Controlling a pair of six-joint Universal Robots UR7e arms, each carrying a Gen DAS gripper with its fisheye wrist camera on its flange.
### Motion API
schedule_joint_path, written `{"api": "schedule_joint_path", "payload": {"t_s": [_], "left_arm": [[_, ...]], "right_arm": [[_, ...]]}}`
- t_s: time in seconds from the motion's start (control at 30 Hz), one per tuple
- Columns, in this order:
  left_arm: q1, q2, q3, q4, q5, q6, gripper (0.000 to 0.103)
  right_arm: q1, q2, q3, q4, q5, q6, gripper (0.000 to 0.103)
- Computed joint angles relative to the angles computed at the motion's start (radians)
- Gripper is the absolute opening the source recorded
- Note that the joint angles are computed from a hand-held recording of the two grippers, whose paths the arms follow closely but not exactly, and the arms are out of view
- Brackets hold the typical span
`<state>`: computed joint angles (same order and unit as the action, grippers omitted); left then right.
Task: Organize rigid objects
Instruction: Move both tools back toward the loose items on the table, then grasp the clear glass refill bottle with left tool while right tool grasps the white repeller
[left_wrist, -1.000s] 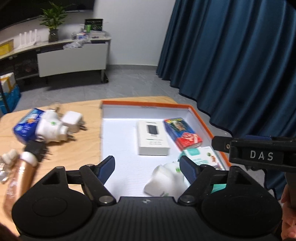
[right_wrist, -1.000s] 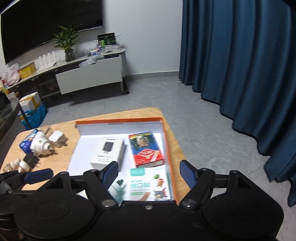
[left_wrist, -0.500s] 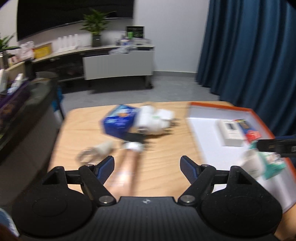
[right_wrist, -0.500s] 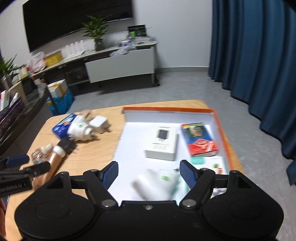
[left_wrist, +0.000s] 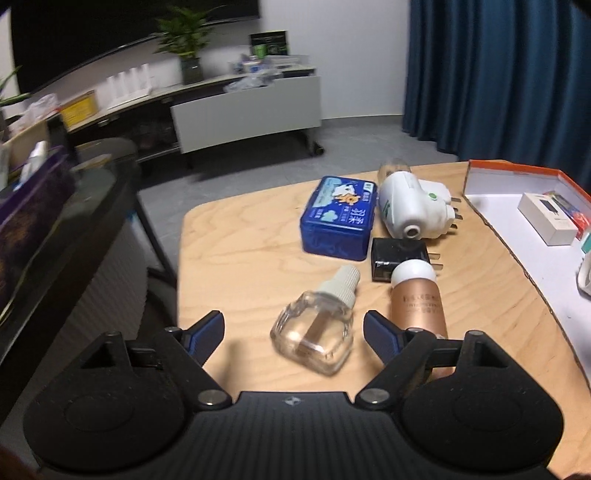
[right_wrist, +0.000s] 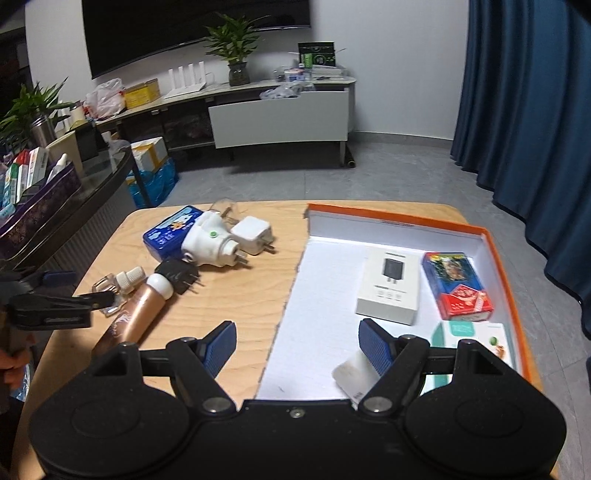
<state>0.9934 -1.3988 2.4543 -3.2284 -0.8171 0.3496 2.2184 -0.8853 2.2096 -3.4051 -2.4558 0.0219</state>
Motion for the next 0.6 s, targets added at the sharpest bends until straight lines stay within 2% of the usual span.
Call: {"api": "schedule_joint_path", "payload": {"t_s": [0.1,0.27,0.4,0.53,0.57,0.6], "left_arm": [[0.044,0.02,-0.031,0.011,-0.076,0.075,0.081],[0.096,0.018,-0.045,0.02,-0.172,0.112,0.051],[0.083,0.007,-0.03,0.02,-0.161,0.086,0.051],[0.066,-0.021,-0.021,0.018,-0.14,0.02,0.048],[0.065,-0.03,-0.021,0.019,-0.143,0.009,0.046],[0.067,-0.035,-0.024,0.019,-0.148,0.003,0.037]], "right_arm": [[-0.008,0.023,-0.027,0.008,0.027,-0.017,0.087],[-0.027,0.075,-0.084,0.011,0.088,-0.064,0.087],[-0.05,0.13,-0.151,0.022,0.149,-0.13,0.087],[-0.074,0.191,-0.232,0.025,0.201,-0.236,0.087],[-0.081,0.204,-0.256,0.035,0.209,-0.262,0.087],[-0.087,0.219,-0.279,0.039,0.213,-0.282,0.087]]}}
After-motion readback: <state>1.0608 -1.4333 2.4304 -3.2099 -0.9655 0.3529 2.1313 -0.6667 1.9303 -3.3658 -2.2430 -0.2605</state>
